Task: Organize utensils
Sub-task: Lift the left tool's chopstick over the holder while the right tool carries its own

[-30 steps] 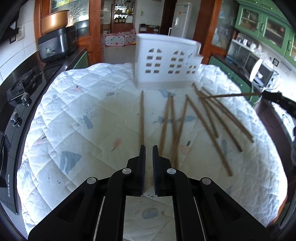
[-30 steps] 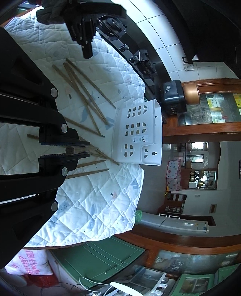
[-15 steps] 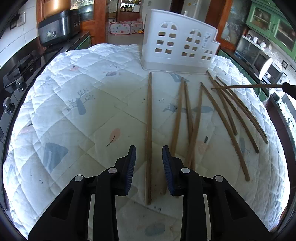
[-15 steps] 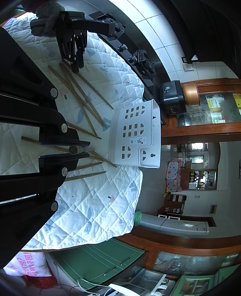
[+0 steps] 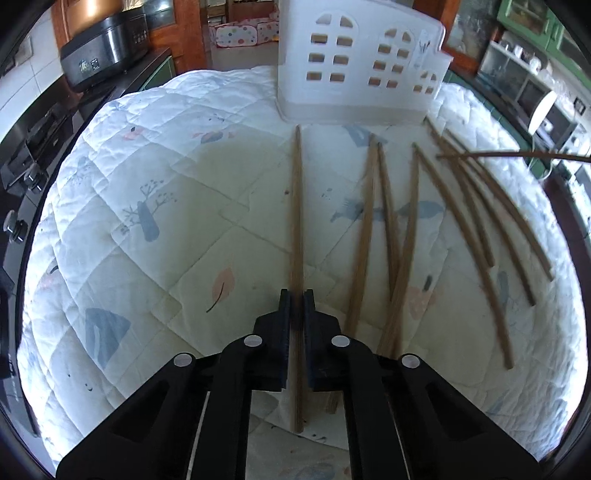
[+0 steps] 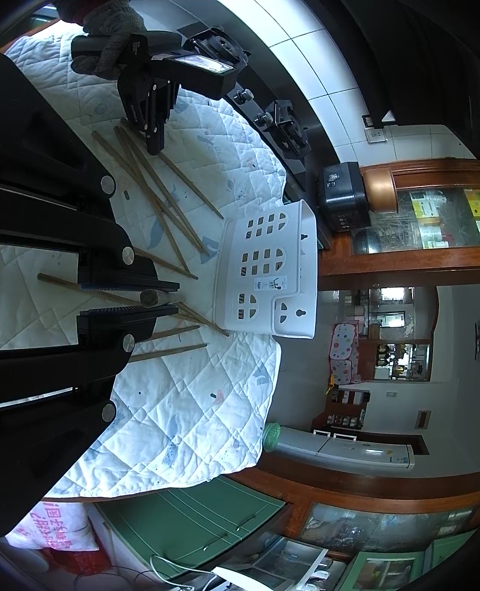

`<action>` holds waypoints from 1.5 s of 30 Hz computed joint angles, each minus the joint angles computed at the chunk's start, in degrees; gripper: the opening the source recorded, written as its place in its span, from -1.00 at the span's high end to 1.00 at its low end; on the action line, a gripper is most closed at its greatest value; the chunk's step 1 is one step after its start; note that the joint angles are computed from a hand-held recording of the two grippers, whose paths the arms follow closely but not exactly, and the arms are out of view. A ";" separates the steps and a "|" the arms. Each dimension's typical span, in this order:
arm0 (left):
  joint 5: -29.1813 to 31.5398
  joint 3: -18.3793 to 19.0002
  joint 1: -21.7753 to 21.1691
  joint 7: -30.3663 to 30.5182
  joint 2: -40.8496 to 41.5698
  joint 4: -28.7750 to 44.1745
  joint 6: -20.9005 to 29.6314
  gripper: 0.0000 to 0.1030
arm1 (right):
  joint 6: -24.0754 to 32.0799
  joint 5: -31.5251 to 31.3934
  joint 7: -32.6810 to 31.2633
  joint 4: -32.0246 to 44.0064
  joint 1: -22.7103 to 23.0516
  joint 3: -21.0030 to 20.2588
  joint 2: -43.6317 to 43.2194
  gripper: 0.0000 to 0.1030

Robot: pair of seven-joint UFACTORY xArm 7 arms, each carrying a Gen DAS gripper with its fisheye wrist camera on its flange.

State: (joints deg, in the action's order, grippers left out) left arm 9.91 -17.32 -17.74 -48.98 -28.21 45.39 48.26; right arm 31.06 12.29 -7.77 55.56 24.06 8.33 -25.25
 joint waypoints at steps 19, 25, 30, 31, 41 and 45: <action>2.40 -1.35 4.13 0.58 -5.01 7.47 -4.85 0.90 | 5.25 2.01 -4.67 14.26 -0.45 -1.21 6.80 0.87; 3.06 -0.63 5.37 4.50 -2.05 15.24 -4.84 0.90 | 9.50 1.42 -7.16 25.59 -2.09 -0.69 12.30 0.87; 4.99 -0.78 7.03 7.20 1.96 24.19 -5.14 0.90 | 13.70 -1.21 -7.42 36.89 -3.53 0.58 18.55 0.87; 5.98 -1.05 7.62 7.54 3.14 26.49 -5.29 0.90 | 14.35 -1.84 -7.31 38.84 -3.69 0.85 19.77 0.87; 25.22 -5.25 12.04 0.00 16.11 43.16 -3.45 0.90 | 23.24 -7.58 -3.12 55.27 -2.26 2.05 32.71 0.87; 25.55 -2.59 10.06 -1.50 19.39 44.01 -3.23 0.90 | 24.18 -8.24 -2.03 56.34 -1.70 1.85 34.77 0.87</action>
